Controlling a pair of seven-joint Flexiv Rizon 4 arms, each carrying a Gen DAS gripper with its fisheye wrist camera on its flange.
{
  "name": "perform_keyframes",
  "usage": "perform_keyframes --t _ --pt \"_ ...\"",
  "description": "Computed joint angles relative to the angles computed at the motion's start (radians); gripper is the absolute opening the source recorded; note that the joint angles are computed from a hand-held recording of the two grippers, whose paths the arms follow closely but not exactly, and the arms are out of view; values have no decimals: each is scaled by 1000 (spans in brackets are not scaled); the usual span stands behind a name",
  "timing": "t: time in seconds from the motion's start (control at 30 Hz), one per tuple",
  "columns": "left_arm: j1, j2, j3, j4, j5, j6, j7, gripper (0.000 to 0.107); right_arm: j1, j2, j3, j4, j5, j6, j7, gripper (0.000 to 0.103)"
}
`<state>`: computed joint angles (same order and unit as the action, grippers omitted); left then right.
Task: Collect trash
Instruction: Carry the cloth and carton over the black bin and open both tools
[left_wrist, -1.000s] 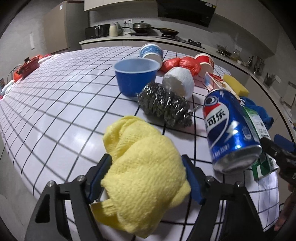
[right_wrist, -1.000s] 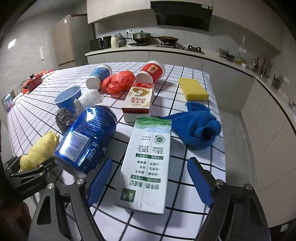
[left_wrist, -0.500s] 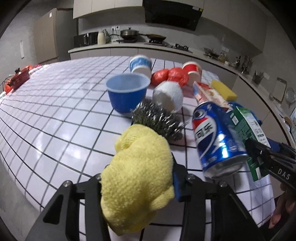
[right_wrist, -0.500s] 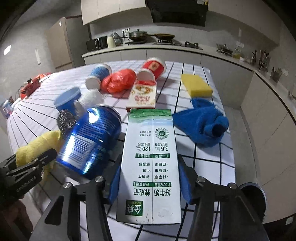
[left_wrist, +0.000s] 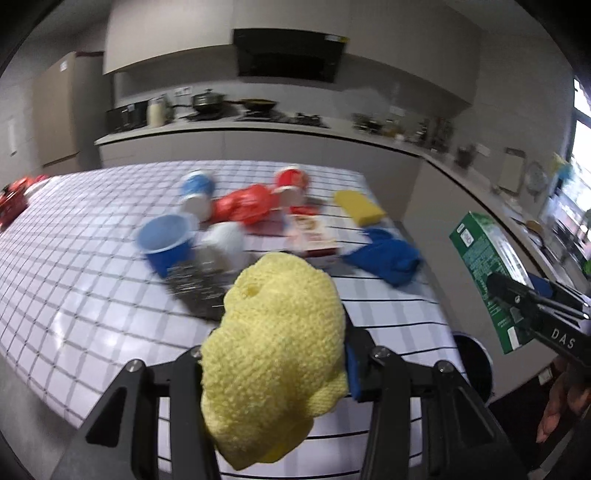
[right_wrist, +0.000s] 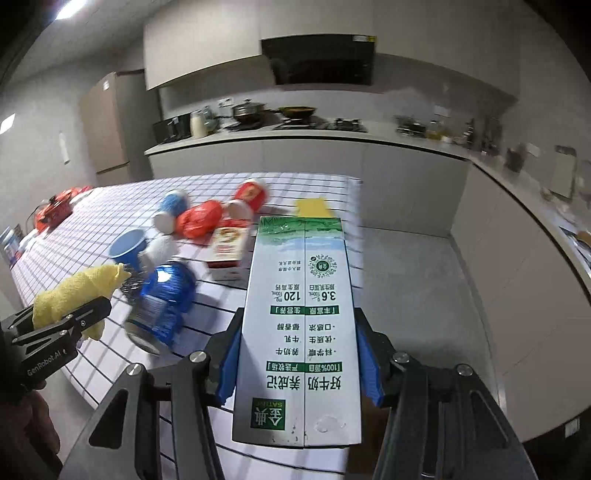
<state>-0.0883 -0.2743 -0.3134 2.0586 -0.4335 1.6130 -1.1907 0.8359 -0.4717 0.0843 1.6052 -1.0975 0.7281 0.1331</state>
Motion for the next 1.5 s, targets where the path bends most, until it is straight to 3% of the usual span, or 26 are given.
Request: perform_keyframes --t 0.17,0.43,0.83,1.17,1.3,1.5 --pt "-73 -20 -15 -39 30 -14 -12 46 -41 157 44 194 -21 -68 102 56" --pt "-228 -76 26 -119 108 -69 -68 46 -149 370 170 443 28 -144 180 56" --pt "-429 -166 119 -235 234 -164 -223 46 -278 573 257 704 125 -43 166 56" --pt "-527 -256 182 -336 317 -236 -396 46 -376 605 230 838 94 168 98 56" --pt "-561 -301 213 -377 353 -266 -464 46 -443 566 179 891 -5 328 88 56" --pt "-558 -389 191 -453 349 -355 -517 47 -537 437 84 903 -216 568 69 56"
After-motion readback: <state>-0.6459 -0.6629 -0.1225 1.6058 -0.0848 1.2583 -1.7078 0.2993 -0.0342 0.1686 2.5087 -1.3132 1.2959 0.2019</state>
